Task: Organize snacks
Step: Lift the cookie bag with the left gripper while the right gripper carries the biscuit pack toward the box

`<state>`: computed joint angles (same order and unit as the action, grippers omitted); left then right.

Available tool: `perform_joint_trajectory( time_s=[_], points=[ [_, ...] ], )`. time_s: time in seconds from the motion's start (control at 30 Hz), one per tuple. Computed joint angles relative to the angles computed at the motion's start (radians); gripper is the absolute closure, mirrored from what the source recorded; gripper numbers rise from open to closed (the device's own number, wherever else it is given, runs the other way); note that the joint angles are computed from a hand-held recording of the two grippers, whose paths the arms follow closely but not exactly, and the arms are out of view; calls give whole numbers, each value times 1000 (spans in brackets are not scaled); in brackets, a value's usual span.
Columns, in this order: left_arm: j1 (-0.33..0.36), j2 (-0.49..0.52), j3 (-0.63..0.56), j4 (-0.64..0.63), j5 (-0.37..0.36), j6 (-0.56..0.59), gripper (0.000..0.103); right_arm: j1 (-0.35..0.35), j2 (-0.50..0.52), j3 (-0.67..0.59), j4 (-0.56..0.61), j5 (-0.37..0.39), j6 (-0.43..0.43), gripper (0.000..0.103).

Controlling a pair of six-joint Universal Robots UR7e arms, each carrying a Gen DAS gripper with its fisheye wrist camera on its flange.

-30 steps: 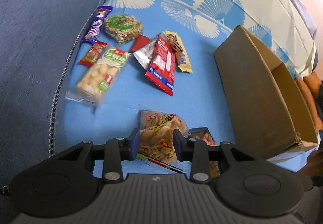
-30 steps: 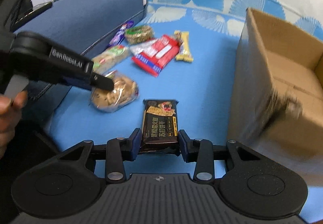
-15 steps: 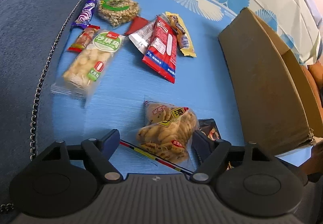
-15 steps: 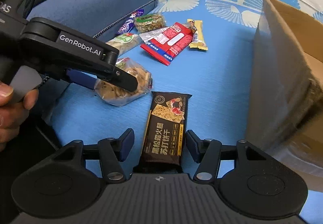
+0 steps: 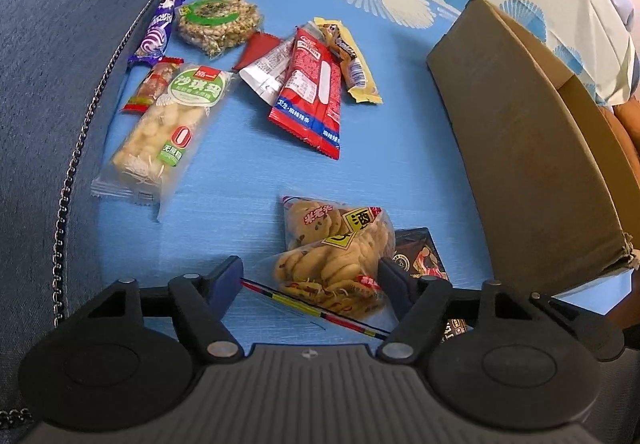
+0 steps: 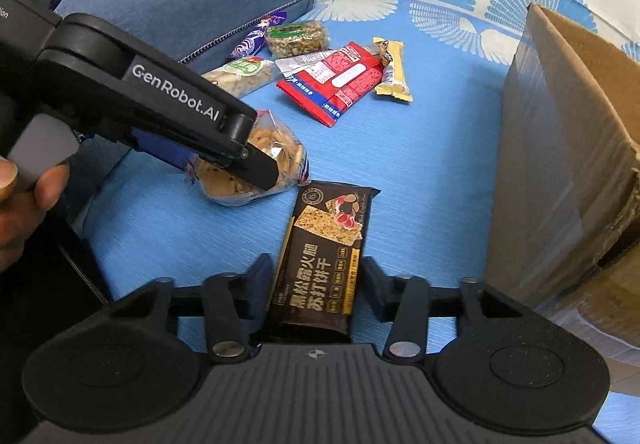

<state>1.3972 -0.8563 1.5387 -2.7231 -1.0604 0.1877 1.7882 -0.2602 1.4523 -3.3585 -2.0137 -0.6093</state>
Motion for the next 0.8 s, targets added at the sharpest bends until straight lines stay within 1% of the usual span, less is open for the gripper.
perform_joint_trajectory(
  time_s=[0.17, 0.37, 0.47, 0.53, 0.6, 0.63, 0.67, 0.8],
  points=[
    [-2, -10, 24, -57, -10, 19, 27, 0, -10, 16, -15, -3, 8, 61],
    [0, -29, 51, -114, -39, 25, 27, 4, -18, 38, -57, 1, -9, 62],
    [1, -34, 57, -122, -44, 24, 27, 3, -23, 46, -49, -3, -12, 62],
    [2, -35, 58, -126, -45, 27, 27, 4, -25, 43, -22, -10, -3, 62],
    [2, -35, 60, -128, -46, 32, 27, 4, -22, 42, -19, -21, 2, 60],
    [1, -33, 60, -129, -44, 35, 27, 5, -19, 40, -24, -24, 0, 55],
    [1, -32, 59, -129, -42, 37, 27, 5, -18, 41, -31, -24, -3, 52],
    [1, -29, 57, -128, -40, 40, 27, 3, -9, 29, -28, -34, -5, 52]
  ],
)
